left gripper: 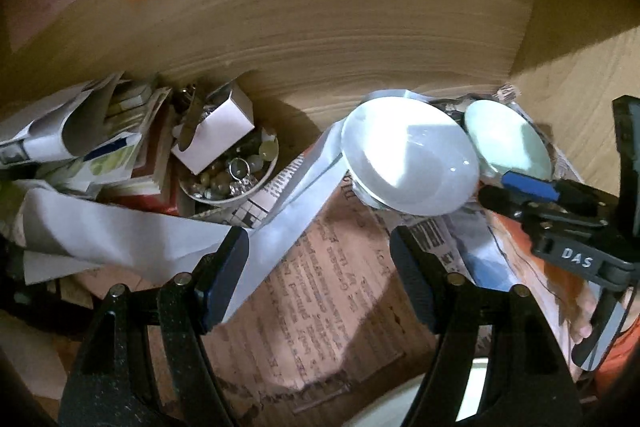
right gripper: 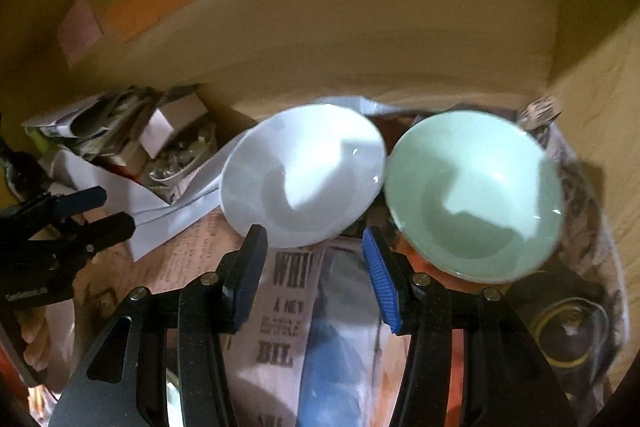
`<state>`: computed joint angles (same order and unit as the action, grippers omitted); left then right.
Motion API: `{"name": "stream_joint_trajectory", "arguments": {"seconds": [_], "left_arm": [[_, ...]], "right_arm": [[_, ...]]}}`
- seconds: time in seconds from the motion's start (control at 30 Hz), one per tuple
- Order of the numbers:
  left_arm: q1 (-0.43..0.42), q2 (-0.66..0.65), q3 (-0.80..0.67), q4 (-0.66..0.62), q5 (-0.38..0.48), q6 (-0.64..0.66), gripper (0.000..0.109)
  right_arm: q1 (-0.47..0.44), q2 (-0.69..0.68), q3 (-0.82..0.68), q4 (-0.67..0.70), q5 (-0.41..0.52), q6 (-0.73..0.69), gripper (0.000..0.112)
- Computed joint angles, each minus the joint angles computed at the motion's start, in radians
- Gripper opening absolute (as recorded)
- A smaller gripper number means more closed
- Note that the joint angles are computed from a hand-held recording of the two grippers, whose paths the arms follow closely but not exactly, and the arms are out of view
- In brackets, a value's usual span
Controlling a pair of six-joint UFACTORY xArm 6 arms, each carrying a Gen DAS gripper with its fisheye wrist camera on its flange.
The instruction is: Organize plates and bowls
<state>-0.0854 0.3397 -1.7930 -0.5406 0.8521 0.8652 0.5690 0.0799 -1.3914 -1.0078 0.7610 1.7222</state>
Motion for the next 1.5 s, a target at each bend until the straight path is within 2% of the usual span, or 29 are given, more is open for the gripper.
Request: {"name": "stream_joint_trajectory", "arguments": {"seconds": [0.2, 0.3, 0.4, 0.57, 0.67, 0.77, 0.9, 1.2, 1.37, 1.5], "left_arm": [[0.007, 0.095, -0.127, 0.010, 0.041, -0.039, 0.073], [0.010, 0.133, -0.181, 0.012, 0.075, -0.054, 0.073], [0.009, 0.147, -0.196, 0.015, 0.074, -0.056, 0.073], [0.010, 0.168, -0.227, 0.020, 0.091, -0.072, 0.073], [0.010, 0.186, -0.250, 0.039, 0.106, -0.094, 0.073], [0.010, 0.204, -0.275, 0.058, 0.125, -0.118, 0.073], [0.005, 0.196, -0.257, 0.076, 0.105, -0.116, 0.073], [-0.012, 0.195, -0.221, 0.137, 0.086, -0.137, 0.073], [-0.010, 0.195, -0.211, 0.142, 0.108, -0.121, 0.073], [-0.014, 0.182, -0.184, 0.148, 0.106, -0.105, 0.073]], "right_arm": [[-0.036, 0.038, -0.027, 0.054, -0.021, -0.001, 0.046], [-0.044, 0.055, -0.042, 0.073, -0.003, -0.004, 0.045], [-0.048, 0.079, -0.069, 0.103, 0.018, -0.028, 0.035], [-0.030, 0.084, -0.081, 0.096, 0.063, -0.042, 0.034], [-0.025, 0.072, -0.064, 0.096, 0.054, -0.056, 0.028], [-0.014, 0.039, -0.021, 0.097, 0.008, -0.064, 0.024], [0.030, 0.023, -0.004, 0.091, 0.013, -0.092, 0.024], [0.087, -0.037, 0.068, 0.137, -0.041, -0.157, 0.024], [0.072, -0.007, 0.038, 0.135, -0.034, -0.159, 0.028], [0.040, 0.044, -0.008, 0.167, -0.067, -0.172, 0.032]]}}
